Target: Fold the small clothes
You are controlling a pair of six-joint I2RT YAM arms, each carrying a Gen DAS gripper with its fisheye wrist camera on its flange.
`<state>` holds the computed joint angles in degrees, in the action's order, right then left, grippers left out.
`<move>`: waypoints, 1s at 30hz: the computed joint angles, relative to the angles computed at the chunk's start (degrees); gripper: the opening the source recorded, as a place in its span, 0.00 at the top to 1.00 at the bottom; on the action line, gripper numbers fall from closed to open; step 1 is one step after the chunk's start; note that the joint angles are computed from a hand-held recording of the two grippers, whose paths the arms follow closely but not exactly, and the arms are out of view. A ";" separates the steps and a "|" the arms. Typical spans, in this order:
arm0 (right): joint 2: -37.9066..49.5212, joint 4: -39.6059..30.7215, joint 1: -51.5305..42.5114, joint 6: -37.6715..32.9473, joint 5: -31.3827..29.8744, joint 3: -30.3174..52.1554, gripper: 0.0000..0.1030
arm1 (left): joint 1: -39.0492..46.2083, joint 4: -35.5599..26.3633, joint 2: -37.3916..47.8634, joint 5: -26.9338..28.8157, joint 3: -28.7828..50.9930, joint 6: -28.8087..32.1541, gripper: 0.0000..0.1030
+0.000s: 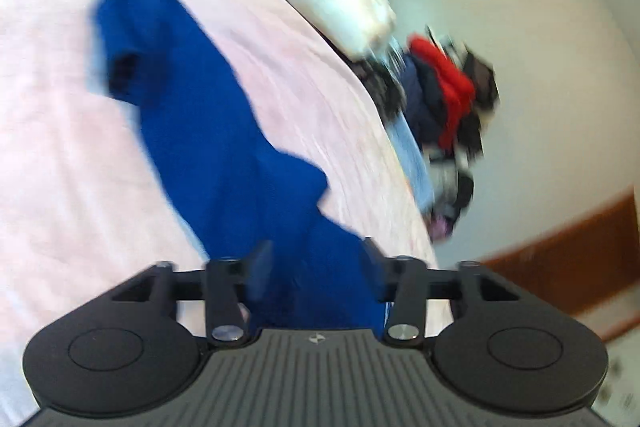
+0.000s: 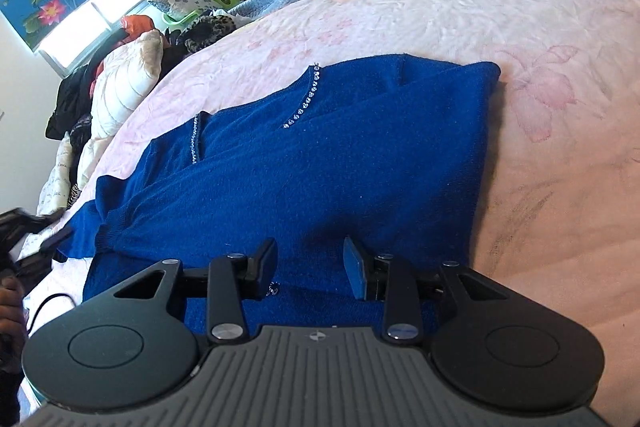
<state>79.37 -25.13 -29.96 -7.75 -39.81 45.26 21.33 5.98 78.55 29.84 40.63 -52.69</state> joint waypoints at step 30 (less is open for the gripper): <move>-0.12 0.93 -1.56 -0.01 -2.87 -1.06 0.58 | -14.44 -7.95 3.57 -25.51 13.58 50.18 0.86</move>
<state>79.24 -24.20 -31.51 -7.76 -42.68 44.20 6.89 -1.97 82.12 4.33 54.21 -2.51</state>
